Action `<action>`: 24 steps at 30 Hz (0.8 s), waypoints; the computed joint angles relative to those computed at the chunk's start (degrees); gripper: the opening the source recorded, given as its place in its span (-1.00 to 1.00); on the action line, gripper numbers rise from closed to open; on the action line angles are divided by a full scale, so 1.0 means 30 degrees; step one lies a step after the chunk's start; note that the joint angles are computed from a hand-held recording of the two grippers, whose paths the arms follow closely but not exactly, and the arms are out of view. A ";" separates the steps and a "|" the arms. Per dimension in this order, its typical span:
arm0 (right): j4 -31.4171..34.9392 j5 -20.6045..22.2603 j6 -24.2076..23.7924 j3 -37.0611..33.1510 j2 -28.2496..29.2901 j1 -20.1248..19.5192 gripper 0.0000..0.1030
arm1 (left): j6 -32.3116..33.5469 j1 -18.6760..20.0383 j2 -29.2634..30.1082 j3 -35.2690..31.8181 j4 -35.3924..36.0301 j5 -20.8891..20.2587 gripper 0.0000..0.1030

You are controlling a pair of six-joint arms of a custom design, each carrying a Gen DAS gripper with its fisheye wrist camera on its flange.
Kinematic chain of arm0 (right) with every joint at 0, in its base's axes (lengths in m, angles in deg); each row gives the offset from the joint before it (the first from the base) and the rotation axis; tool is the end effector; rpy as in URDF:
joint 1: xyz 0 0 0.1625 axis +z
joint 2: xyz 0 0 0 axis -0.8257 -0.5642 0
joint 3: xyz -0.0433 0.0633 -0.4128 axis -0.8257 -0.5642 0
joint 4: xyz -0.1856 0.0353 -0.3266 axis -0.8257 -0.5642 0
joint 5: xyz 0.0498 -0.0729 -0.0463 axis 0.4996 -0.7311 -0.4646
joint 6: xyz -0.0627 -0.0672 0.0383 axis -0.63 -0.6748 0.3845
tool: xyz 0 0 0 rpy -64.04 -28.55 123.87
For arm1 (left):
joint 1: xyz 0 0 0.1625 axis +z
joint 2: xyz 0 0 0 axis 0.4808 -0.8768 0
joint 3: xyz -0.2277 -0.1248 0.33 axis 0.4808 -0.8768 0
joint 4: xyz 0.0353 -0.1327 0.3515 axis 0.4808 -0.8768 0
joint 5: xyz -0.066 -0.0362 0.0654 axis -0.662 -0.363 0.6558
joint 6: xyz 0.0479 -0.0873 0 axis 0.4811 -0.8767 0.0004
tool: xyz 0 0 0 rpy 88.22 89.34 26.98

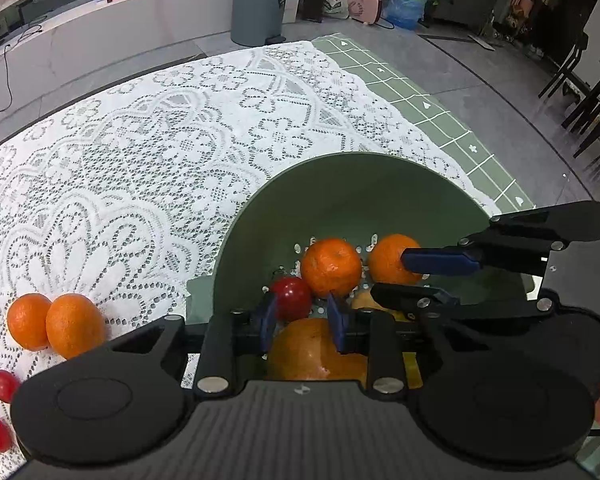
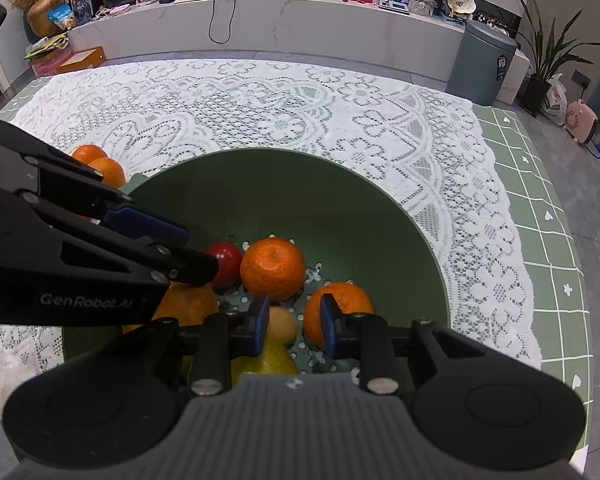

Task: Organize fruits
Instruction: 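Lower the tomato and kiwi into the colander and open both tools, then withdraw both tools from the colander toward the two remaining oranges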

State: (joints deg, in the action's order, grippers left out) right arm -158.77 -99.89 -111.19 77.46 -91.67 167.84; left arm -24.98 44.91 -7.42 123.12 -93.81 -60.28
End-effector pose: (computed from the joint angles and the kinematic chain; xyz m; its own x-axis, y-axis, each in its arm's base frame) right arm 0.3500 -0.6588 -0.0731 -0.6358 -0.4347 0.6378 -0.6403 0.7585 -0.1214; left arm -0.0049 -0.6654 0.2921 -0.7656 0.3450 -0.5430 0.5068 0.8433 -0.1788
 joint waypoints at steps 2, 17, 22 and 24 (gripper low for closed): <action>-0.0390 -0.0079 -0.0175 0.0172 -0.0047 0.0081 -0.18 | -0.0088 -0.0015 -0.0133 0.0059 -0.0011 -0.0084 -0.15; -0.6831 -0.1592 -0.2044 0.1919 0.0021 0.1297 0.34 | 0.0198 -0.0668 -0.2322 0.2510 -0.3184 -0.0536 -0.01; -0.9212 -0.2055 -0.1181 0.2525 0.0132 0.1674 0.52 | 0.0936 -0.0909 -0.3318 0.3976 -0.5206 -0.0139 0.00; -0.9783 -0.2046 -0.0609 0.2829 0.0119 0.1806 0.63 | 0.1255 -0.0975 -0.3726 0.4612 -0.6001 0.0039 0.01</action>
State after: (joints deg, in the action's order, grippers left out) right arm -188.12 -106.02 -113.01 85.95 -91.31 173.26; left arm -21.21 41.99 -18.60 136.95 -111.81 -60.16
